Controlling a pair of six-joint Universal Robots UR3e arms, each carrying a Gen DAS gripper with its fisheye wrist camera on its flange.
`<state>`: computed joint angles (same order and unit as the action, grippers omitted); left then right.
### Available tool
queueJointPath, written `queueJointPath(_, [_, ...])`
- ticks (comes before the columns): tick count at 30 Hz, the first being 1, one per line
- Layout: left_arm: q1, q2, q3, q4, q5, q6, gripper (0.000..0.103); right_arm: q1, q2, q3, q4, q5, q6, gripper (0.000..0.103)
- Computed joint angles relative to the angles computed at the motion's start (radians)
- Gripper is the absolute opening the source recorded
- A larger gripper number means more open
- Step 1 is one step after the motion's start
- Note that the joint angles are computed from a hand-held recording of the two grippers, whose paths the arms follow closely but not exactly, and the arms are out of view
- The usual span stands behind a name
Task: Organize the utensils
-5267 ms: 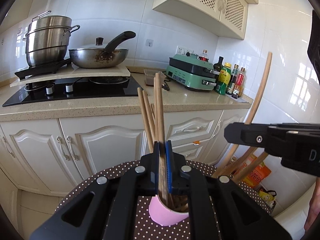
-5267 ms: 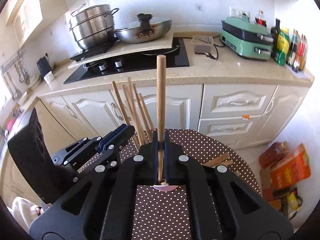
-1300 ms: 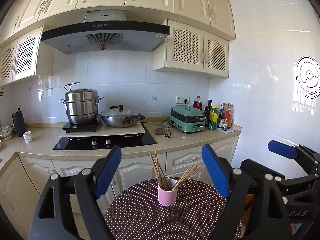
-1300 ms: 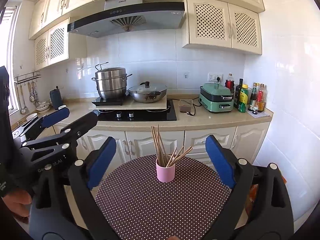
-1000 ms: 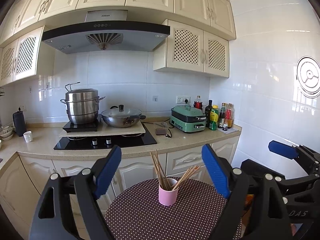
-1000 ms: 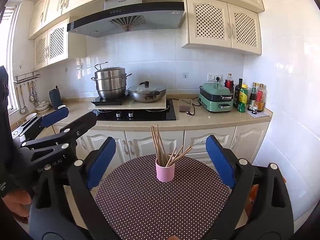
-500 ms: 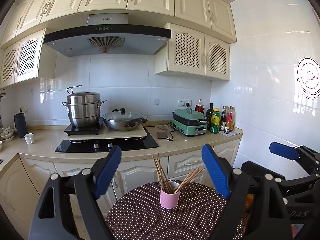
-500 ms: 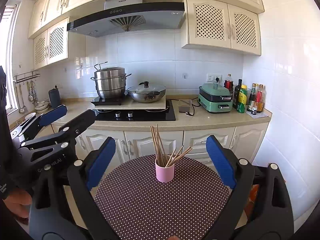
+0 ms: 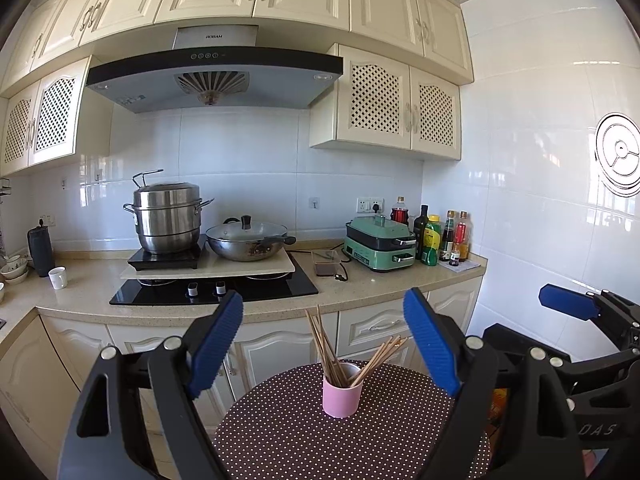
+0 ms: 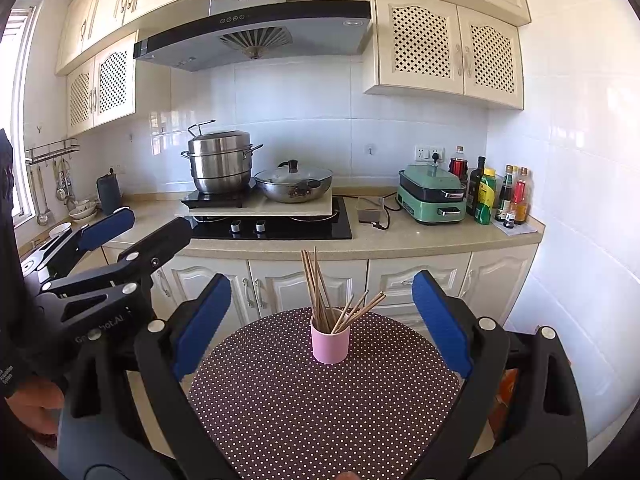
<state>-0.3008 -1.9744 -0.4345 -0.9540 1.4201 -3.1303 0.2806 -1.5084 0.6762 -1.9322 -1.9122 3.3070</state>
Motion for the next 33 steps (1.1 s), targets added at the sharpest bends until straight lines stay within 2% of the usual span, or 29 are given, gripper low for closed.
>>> queueJointPath(18, [0.019, -0.032, 0.057, -0.033, -0.021, 0.003, 0.081, -0.012, 0.020, -0.026, 0.021, 0.015, -0.004, 0.091])
queueJointPath(33, [0.025, -0.022, 0.032, -0.021, -0.028, 0.004, 0.081, -0.007, 0.026, -0.031, 0.026, 0.011, -0.001, 0.091])
